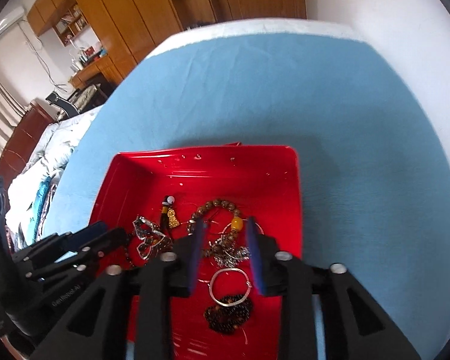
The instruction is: Organize jewelry
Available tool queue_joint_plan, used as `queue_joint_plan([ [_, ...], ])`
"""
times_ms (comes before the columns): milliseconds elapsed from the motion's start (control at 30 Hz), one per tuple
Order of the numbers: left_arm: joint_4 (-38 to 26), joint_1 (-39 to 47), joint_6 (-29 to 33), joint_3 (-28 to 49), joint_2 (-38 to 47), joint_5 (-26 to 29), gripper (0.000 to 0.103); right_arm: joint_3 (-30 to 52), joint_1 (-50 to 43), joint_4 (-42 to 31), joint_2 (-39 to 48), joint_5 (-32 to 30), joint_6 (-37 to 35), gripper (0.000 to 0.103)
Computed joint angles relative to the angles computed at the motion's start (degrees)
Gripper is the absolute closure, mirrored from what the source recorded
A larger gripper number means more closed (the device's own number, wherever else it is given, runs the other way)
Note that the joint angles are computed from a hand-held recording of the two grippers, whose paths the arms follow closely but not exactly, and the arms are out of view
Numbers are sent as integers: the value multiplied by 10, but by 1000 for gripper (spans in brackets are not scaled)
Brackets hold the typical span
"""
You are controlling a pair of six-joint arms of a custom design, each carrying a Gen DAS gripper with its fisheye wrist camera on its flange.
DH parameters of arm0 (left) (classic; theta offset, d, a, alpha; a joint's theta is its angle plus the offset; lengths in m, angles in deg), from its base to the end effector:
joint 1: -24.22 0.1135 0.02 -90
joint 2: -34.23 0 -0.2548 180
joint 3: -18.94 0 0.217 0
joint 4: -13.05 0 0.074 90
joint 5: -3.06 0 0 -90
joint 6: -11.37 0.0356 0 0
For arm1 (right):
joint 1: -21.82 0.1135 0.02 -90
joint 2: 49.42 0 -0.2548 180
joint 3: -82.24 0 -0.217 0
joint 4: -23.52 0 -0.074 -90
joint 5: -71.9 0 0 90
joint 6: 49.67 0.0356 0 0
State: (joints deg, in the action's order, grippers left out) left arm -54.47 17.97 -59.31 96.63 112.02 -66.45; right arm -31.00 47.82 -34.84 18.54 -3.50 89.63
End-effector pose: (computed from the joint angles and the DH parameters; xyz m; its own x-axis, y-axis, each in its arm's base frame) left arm 0.2213 -0.0368 0.2629 -0.7898 0.3983 -0.4664 0.5254 0.8317 -0.1795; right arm 0.1804 0.0780 0.2516 -0.7399 0.4554 -0.4951 0.3857 0.8902 0.2424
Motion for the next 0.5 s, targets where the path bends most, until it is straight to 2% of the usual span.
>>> queue_joint_plan([
  [67,-12,16,17,-6,-32,3,49,10,39,-35,-20,38,25,60],
  [200,-50,61,60,-2,-78,24,38,37,117,-108,-39,91,90,50],
  [300,-92,112,106,12,-104,42,30,65,174,-172,-37,126,144,35],
  [367,-111,143,135,18,-116,51,20,85,211,-208,-30,145,176,31],
  [500,-187,244,227,44,-133,92,13,126,305,-277,-6,183,254,20],
])
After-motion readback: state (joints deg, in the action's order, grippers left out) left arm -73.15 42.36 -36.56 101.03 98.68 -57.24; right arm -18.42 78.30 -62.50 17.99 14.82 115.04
